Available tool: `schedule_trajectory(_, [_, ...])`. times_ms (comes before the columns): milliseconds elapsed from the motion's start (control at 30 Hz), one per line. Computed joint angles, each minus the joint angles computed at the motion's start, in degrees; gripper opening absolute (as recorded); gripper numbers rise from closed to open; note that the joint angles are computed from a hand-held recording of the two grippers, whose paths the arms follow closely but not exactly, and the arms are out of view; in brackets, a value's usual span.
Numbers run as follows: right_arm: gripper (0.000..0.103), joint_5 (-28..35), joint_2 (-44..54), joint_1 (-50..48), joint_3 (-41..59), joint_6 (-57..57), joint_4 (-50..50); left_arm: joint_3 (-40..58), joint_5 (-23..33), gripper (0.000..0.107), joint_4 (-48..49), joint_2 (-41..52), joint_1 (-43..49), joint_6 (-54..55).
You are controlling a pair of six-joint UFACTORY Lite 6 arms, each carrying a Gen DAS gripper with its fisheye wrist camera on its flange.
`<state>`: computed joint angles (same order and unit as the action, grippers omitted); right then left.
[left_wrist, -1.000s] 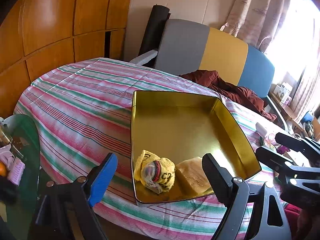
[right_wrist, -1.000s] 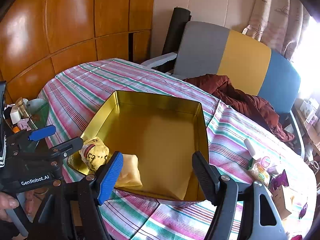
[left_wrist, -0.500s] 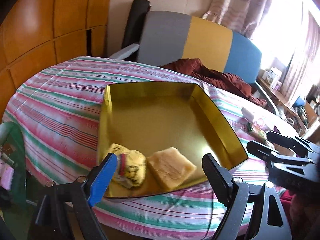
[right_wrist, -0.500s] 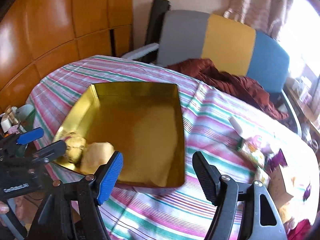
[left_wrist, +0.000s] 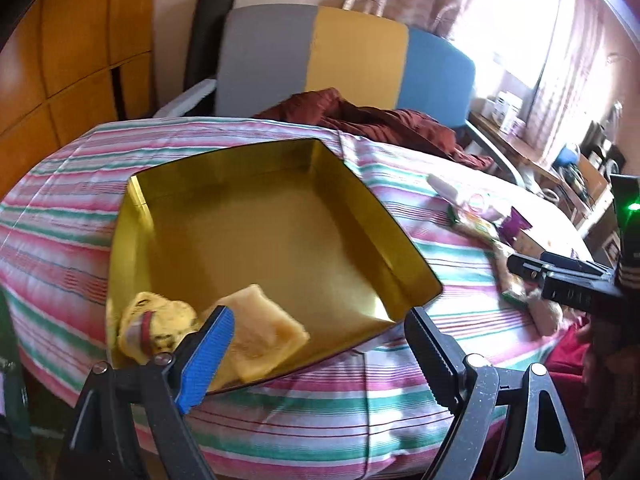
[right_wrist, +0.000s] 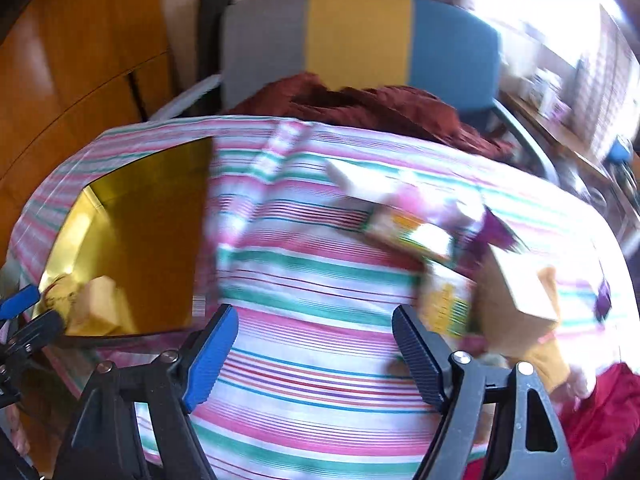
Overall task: Organize objects
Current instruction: 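Move both grippers back toward the remaining items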
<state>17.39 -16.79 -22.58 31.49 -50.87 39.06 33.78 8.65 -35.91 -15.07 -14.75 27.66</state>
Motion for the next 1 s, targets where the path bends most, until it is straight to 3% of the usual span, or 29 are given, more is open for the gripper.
schedule_trajectory(267, [0.081,6.2,6.5,-23.4,6.2,-17.5,9.7,5.4,-0.9,0.087,11.9,5.0,-7.9,-12.2])
schedule_trajectory(433, [0.081,10.7,14.8,-35.4,14.5,-20.3,11.9,11.1,-1.3,0.087,13.7,10.4,-13.1,-14.1])
schedule_trajectory(600, [0.081,13.2,21.8,-41.9,21.1,-19.1,11.7,19.0,-1.2,0.087,17.9,18.7,-18.9,-18.0])
schedule_trajectory(833, [0.081,25.6,32.1,-48.0,29.4,-17.8,13.6,33.8,1.7,0.087,22.1,33.3,-24.6,-23.2])
schedule_trajectory(1000, [0.081,30.0,35.2,-50.4,31.5,-17.9,16.4,44.8,4.6,0.087,23.7,42.9,-27.1,-26.0])
